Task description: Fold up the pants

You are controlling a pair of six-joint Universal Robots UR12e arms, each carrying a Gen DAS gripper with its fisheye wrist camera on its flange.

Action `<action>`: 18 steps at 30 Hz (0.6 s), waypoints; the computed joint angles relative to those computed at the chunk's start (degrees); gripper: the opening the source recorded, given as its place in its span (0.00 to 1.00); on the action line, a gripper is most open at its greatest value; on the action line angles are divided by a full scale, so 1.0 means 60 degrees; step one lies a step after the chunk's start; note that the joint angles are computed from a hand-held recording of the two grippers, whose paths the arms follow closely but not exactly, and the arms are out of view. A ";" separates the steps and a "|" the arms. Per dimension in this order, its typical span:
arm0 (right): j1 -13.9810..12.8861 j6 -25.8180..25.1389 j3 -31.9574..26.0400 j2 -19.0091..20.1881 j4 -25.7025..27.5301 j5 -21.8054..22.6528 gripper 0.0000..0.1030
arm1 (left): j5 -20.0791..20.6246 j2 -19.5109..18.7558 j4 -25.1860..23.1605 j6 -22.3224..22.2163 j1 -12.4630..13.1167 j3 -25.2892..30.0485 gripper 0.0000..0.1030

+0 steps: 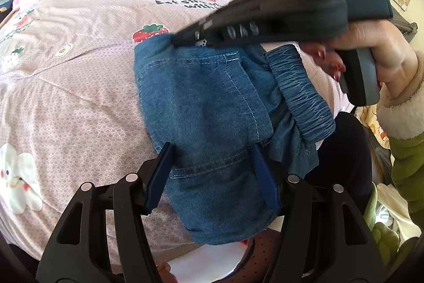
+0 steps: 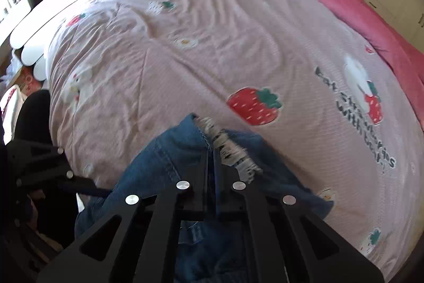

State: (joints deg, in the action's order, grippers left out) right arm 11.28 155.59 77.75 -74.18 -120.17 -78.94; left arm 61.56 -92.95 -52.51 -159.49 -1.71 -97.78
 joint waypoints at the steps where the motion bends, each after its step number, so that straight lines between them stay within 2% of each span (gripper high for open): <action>1: -0.0018 0.0078 -0.0007 0.0021 -0.0068 0.0008 0.02 | 0.0001 0.0038 0.0021 0.0003 0.0008 -0.0045 0.51; 6: -0.0017 0.0306 -0.0110 0.0233 0.0071 -0.0093 0.02 | 0.0022 0.0056 0.0087 -0.0014 0.0035 -0.0115 0.51; 8: -0.0081 0.0542 -0.0063 0.0210 0.0049 0.0155 0.02 | -0.0026 0.0043 0.0047 -0.0075 0.0072 -0.0119 0.51; 11: -0.0378 0.0955 0.0172 -0.0066 -0.0201 0.1160 0.03 | -0.0324 0.0081 -0.0098 -0.0162 0.0202 -0.0099 0.51; 12: -0.0477 0.1063 0.0309 -0.0219 -0.0378 0.1372 0.06 | -0.0416 0.0094 -0.0103 -0.0217 0.0260 -0.0090 0.51; 14: -0.0618 0.1168 0.0546 -0.0496 -0.0670 0.1532 0.07 | -0.0482 0.0108 0.0021 -0.0379 0.0366 -0.0049 0.52; 16: -0.0765 0.1148 0.0751 -0.0737 -0.0761 0.1704 0.12 | -0.0359 0.0050 0.0259 -0.0575 0.0427 0.0067 0.53; 18: -0.0835 0.1109 0.0892 -0.0896 -0.0728 0.1573 0.16 | -0.0358 -0.0109 0.0328 -0.0724 0.0478 0.0306 0.53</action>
